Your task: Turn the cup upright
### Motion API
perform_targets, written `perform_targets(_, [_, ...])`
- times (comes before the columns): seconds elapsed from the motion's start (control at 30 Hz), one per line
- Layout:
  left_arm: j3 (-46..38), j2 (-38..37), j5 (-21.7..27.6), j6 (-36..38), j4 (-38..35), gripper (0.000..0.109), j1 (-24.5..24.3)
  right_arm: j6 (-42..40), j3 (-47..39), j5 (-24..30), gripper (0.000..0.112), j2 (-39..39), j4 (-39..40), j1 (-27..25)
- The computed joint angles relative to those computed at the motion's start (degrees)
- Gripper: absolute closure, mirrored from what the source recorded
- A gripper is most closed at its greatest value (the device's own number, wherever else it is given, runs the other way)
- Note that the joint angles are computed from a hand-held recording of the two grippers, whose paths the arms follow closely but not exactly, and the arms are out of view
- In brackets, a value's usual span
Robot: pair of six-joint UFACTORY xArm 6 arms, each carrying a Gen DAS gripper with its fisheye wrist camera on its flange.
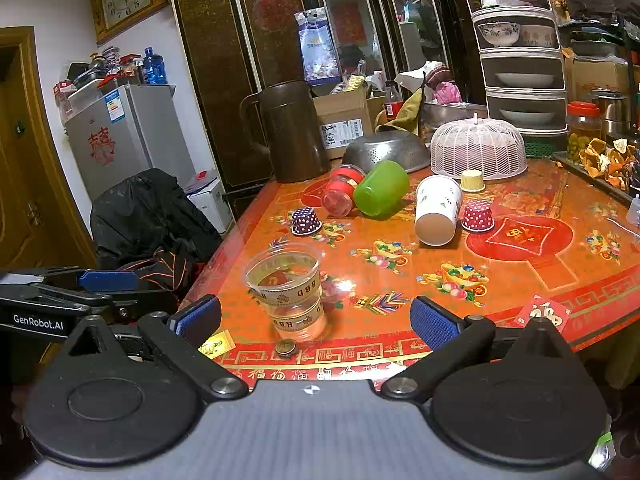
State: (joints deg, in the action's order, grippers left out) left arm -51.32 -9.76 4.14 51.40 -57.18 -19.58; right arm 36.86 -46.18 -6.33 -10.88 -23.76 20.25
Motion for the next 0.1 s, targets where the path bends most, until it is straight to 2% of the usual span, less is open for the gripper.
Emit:
perform_targets(0.07, [-0.08,0.01,-1.72,4.23,-4.19,0.01,-0.75,-2.38,0.32,-0.73,0.01,0.23,2.45,0.48])
perform_targets(0.1, [-0.26,0.09,-3.02,6.71,-6.83,0.01,-1.21,-0.91,0.23,-1.45,0.01,0.63,0.63,0.21])
